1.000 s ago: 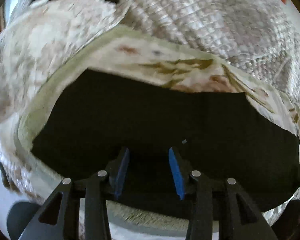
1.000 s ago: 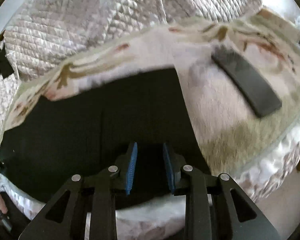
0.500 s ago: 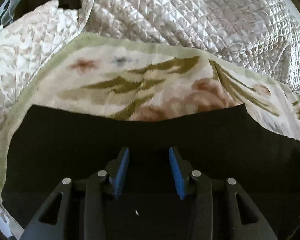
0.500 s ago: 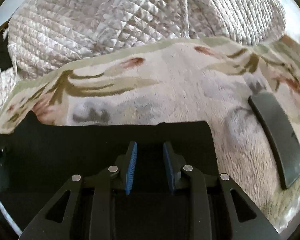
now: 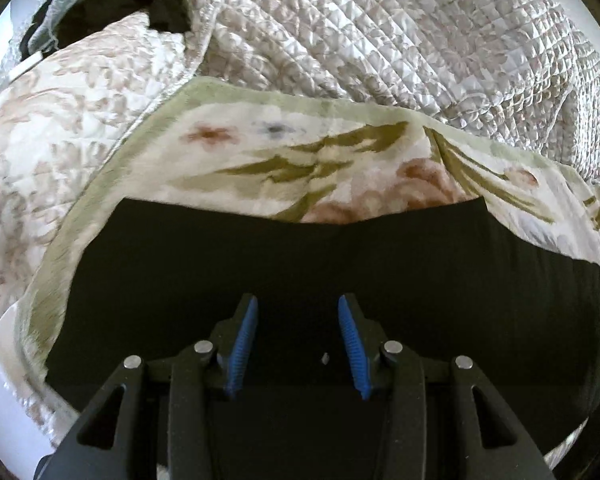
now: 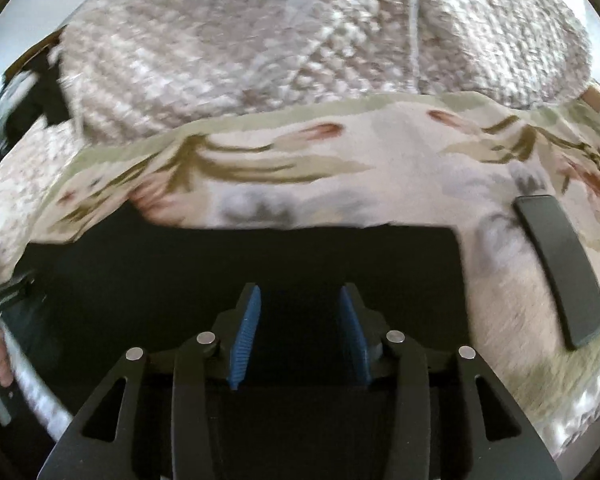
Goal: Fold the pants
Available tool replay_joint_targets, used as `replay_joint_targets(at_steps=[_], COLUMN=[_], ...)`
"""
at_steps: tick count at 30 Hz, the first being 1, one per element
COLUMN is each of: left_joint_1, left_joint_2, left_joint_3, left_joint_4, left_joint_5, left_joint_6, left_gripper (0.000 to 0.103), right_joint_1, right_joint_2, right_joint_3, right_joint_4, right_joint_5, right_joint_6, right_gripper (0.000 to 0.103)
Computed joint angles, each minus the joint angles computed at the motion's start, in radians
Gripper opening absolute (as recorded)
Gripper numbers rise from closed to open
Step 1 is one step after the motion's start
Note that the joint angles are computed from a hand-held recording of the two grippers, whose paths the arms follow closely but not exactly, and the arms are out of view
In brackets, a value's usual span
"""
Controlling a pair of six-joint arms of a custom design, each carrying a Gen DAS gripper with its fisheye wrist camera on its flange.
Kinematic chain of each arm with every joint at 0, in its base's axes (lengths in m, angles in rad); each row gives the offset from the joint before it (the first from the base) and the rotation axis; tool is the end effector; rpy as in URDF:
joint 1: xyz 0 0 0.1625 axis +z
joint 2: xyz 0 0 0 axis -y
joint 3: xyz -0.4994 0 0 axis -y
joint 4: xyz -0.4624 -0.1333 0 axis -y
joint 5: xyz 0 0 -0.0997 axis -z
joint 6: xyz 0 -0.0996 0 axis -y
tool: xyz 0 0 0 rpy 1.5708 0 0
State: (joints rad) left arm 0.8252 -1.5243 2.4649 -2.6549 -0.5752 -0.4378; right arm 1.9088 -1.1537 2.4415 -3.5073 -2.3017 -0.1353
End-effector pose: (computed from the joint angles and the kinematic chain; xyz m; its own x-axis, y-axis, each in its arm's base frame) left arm -0.1135 -0.4426 0.2484 -0.7204 -0.0539 -0.6915 0.4042 0.7776 -0.4816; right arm 0.2141 -0.4077 0.1762 -0.7929 0.0309 0.6086 -0.3746 0.7629 -0.5269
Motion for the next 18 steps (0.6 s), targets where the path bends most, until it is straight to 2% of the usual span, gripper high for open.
replay_joint_targets(at_steps=[5,7,11,13,18], left_joint_1=[-0.016,-0.039,-0.055,-0.067,-0.082], left_joint_2=[-0.069,-0.090,-0.135,-0.154,-0.191], left_joint_3=[0.046,0.078,0.083,0.085,0.088], left_joint_4=[0.107,0.102,0.172,0.197,0.245], left_joint_5=[-0.008,0.009,-0.008,-0.006,0.005], left_joint_6=[-0.089,-0.092,-0.141,-0.161,-0.197], left_gripper=[0.045,0.045,0.045,0.045,0.045], right_joint_1=[0.065,0.072,0.095,0.105,0.126], right_joint_2=[0.047,0.063,0.105,0.091,0.078], right_joint_3=[0.016,0.024,0.023,0.020,0.026], right_joint_4=[0.022,0.052,0.054,0.090,0.091], right_joint_5=[-0.002,0.016,-0.040,-0.039,-0.033], right_joint_6=[0.017,0.031,0.013,0.031,0.043], right_gripper=[0.042,0.042,0.042,0.042,0.042])
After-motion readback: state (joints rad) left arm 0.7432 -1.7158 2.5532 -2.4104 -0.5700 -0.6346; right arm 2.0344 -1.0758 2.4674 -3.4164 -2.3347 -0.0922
